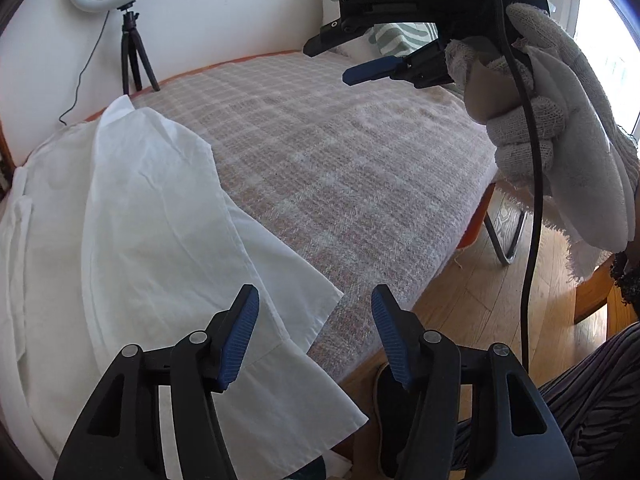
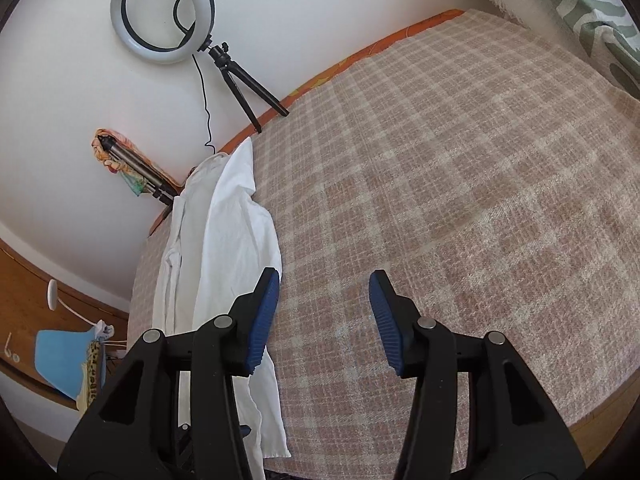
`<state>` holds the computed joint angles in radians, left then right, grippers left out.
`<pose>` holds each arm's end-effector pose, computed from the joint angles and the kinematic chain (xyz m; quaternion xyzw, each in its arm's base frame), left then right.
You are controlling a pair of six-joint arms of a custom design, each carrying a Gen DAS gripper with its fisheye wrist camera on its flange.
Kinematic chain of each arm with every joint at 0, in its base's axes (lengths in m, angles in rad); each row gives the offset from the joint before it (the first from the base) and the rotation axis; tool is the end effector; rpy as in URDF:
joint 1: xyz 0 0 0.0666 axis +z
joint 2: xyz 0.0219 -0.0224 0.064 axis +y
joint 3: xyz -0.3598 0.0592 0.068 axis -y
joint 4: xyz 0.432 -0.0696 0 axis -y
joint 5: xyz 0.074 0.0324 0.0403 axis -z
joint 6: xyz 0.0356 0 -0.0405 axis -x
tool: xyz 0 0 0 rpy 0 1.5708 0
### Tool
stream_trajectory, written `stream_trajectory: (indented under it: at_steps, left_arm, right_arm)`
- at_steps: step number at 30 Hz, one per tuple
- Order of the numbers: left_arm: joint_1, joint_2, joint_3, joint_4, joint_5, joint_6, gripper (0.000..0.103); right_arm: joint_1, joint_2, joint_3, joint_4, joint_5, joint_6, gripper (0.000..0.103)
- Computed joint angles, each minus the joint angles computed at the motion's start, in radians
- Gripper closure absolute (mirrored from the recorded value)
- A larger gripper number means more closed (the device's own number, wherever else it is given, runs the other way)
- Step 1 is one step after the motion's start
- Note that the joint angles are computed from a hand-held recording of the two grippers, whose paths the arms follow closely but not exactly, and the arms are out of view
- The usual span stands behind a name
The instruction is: Fold small clothes
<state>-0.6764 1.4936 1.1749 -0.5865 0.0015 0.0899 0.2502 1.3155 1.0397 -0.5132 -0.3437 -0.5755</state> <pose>0.4206 -0.3382 0.2729 0.2734 0.9047 -0.1228 0.3027 0.4700 0.1321 0.3018 0.0832 0.9095 0.2954 0.2804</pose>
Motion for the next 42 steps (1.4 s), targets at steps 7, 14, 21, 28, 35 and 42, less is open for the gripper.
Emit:
stream_trajectory:
  at_steps: [7,14,21,28,35,42]
  left_arm:
    - [-0.013,0.005,-0.045,0.113,-0.119,0.037,0.074]
    - [0.067,-0.062,-0.101,0.175,0.056,0.211,0.097]
    - [0.085,-0.12,-0.148,0.228,0.061,0.274,0.098]
    - [0.103,-0.14,-0.175,0.262,0.087,0.326,0.098]
    - [0.143,-0.183,-0.223,0.294,0.149,0.372,0.098]
    - [0.185,-0.24,-0.288,0.326,0.182,0.391,0.098]
  right_arm:
    - [-0.005,0.065,0.034,0.02,-0.044,0.007,0.054]
    - [0.035,0.17,0.132,0.008,-0.065,0.036,0.054]
    - [0.095,0.31,0.268,-0.03,-0.091,0.065,0.054]
    - [0.141,0.444,0.402,-0.089,-0.127,0.056,0.06]
    - [0.2,0.471,0.486,-0.189,0.012,0.126,0.095]
    - [0.257,0.455,0.538,-0.221,0.107,0.15,0.097]
